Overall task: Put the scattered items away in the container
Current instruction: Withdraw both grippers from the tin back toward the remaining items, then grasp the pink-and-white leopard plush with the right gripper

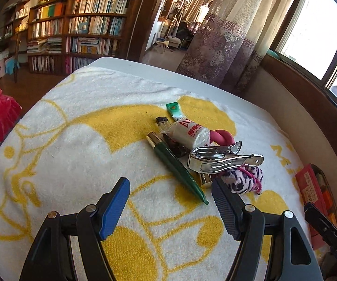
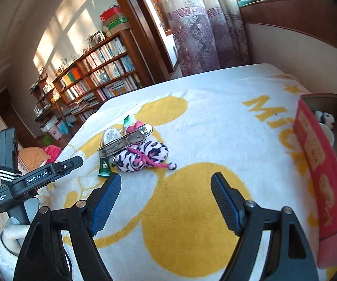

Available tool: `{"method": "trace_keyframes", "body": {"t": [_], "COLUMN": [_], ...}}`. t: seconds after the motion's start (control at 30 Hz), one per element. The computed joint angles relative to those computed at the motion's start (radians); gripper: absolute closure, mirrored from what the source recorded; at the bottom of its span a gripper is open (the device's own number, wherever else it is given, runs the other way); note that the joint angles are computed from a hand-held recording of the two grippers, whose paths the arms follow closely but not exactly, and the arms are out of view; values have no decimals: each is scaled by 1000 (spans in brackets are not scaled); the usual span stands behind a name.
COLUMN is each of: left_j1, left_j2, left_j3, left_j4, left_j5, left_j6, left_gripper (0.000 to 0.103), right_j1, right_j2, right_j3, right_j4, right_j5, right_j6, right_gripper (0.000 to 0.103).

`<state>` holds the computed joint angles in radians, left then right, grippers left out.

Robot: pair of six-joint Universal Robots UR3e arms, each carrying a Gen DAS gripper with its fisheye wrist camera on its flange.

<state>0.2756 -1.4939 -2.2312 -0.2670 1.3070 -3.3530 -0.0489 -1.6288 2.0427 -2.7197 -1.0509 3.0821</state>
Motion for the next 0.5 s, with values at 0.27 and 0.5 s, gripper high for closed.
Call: {"method": "trace_keyframes", "body": {"t": [0.27,0.5], "left_j1": [19,24], "left_j2": [21,23], "left_j3": [-30,-39], "left_j4": [17,21], "left_j5": [-16,-17], "left_j6": [-36,-48], "left_gripper": [29,29], "right_j1": [198,275], "right_j2": [282,492], "right_j3": [-318,-563], "right_j4": [89,168], "right_j5": [-138,-229], "right_j6": [13,45], "right_gripper": [21,21]}}
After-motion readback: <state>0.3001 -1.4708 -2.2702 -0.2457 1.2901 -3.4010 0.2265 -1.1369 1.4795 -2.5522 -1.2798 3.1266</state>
